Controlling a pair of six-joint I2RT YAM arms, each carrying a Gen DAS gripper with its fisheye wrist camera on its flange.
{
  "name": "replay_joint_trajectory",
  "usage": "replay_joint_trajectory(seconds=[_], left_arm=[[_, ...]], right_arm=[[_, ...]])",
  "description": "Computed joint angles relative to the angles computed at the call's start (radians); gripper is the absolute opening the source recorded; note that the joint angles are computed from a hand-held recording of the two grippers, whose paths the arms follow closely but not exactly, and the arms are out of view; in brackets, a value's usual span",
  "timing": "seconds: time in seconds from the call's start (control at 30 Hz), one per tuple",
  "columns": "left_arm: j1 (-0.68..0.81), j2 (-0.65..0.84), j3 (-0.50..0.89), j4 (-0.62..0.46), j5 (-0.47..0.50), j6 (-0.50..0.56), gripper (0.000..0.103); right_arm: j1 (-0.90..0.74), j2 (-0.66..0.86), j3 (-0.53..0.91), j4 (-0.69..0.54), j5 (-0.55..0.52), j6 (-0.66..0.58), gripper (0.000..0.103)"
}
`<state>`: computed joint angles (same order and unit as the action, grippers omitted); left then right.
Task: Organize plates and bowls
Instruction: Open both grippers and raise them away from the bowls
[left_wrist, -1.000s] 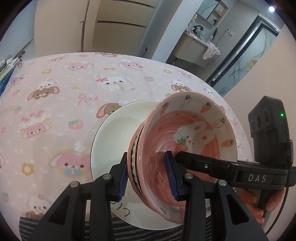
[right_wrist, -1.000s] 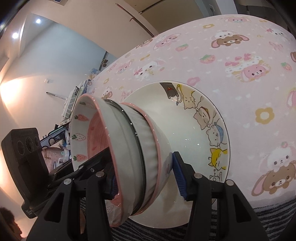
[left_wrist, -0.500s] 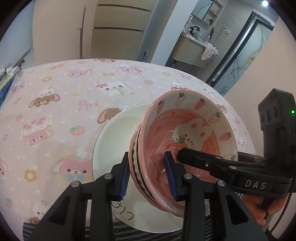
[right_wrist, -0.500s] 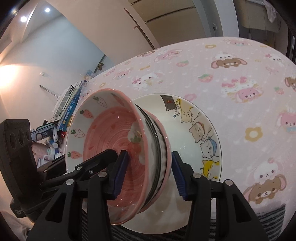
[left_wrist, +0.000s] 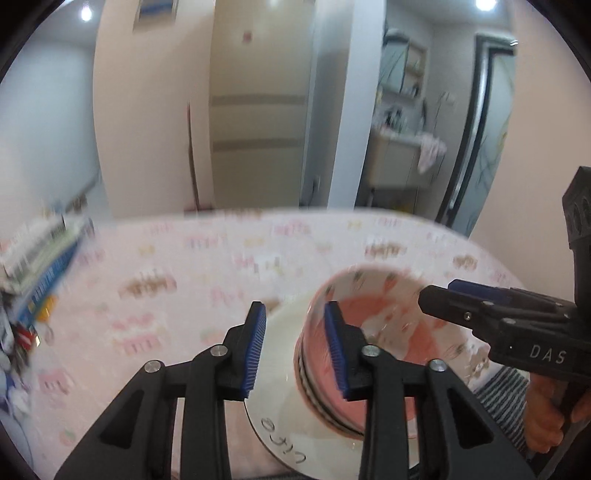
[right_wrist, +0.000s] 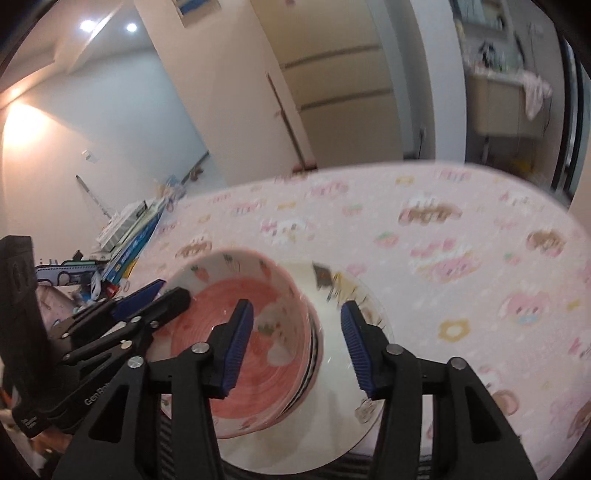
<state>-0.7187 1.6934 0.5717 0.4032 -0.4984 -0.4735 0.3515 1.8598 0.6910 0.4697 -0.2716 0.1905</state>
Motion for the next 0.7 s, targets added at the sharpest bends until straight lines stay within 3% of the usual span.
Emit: replay_joint_trajectory(seconds=[0.07, 0.2, 0.27, 0.33, 0.4, 0.57, 0.7], left_arm=[[-0.038, -0.042, -0.06, 0.11, -0.082, 0.038, 0.07], [-0.107, -0.123, -0.177, 0.324, -0.226, 0.139, 0.077], [-0.121, -0.197, -0.216, 0.35, -0.27, 0.18, 0.084], [-0.151, -0.258, -0.263, 0.423, -0.366, 0.233, 0.084], [-0.191, -0.315, -0.297, 0.502, -0.442, 0.34, 0.085], [-0.295, -0.493, -0.348, 0.549, -0.546, 0.497, 0.103], [-0.413, -0.525, -0.393, 0.722, -0.678, 0.609, 0.103]], right_arm=[[-0.005, -0.044, -0.062, 0.103, 0.003, -0.003, 0.061], [0.002, -0.13, -0.191, 0.305, 0.065, -0.01, 0.063], [0.007, -0.179, -0.249, 0.39, 0.093, -0.014, 0.069], [0.011, -0.229, -0.305, 0.476, 0.135, -0.01, 0.091], [0.024, -0.276, -0.347, 0.541, 0.199, -0.001, 0.098], [0.004, -0.463, -0.42, 0.53, 0.206, -0.01, 0.103], [-0.002, -0.631, -0.475, 0.46, 0.199, -0.029, 0.103]])
